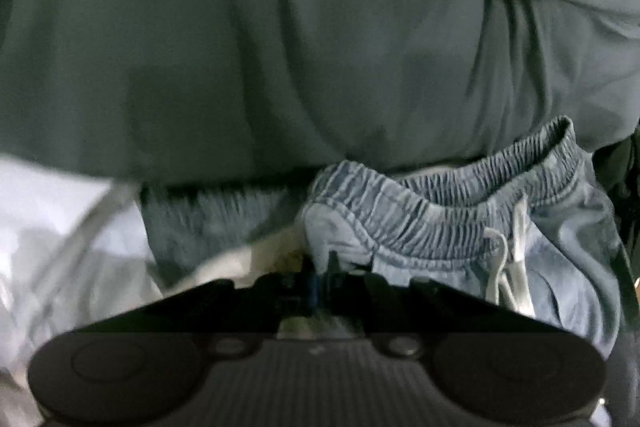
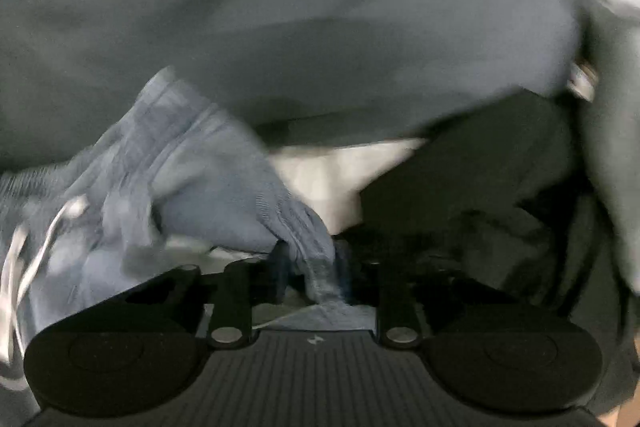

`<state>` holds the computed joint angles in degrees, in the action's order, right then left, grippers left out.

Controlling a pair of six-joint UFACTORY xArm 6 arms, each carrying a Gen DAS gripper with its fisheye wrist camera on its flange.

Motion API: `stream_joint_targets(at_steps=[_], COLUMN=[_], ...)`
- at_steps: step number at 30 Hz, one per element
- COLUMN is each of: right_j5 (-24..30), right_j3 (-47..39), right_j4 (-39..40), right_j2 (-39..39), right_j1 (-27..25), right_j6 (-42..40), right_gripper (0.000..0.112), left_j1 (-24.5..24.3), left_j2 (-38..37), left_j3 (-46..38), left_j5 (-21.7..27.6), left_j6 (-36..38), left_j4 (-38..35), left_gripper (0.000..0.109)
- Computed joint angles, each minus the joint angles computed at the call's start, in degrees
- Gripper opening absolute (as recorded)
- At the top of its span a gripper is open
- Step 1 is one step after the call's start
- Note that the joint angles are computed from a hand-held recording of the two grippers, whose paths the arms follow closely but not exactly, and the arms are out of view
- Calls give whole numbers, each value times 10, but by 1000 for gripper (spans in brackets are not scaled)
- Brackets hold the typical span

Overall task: Fold clothes
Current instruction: 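Lift the pants by the waistband with both tools and shake them out, then lower the pants onto the sheet and open both tools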

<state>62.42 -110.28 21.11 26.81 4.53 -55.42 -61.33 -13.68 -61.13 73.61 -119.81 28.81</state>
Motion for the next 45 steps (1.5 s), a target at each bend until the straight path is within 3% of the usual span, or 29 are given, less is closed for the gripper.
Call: stream_joint_targets(at_steps=[4,8,16,18,20,25,30,32,35,38,45], right_j5=[47,98,190,238,258,295,268,267,263,260,246], right_j3=[-66,-105,-150,-154,-109,-9,105,143,213,285,410], right_j4=[19,65,103,114,123,108,96,101,110,116,129], right_j2=[29,32,17,5,-41,-135,-231,-265,-325,-387,-487], right_j1=[-21,-56,-132,-161,-194,-269,-329,-350,-380,-405,-450], right_j6=[0,-13,1,-30,-54,-114,-146,-131,-122,-114,-67], right_gripper=[29,31,38,42,47,47,47,47,48,56,56], left_j1=[15,5,-46,-55,-32,-29,-40,-48,-55,-61,-71], left_j2=[-3,22,53,73,103,151,181,193,196,204,226], left_j3=[19,-24,-135,-170,-200,-258,-286,-301,-286,-285,-292], left_j5=[-22,27,150,159,131,101,62,49,8,-20,-74], left_j6=[17,29,9,18,45,71,74,80,82,89,126], left_j4=[-21,-24,4,14,25,43,38,34,26,10,-9], left_gripper=[5,15,20,22,25,34,42,55,56,56,56])
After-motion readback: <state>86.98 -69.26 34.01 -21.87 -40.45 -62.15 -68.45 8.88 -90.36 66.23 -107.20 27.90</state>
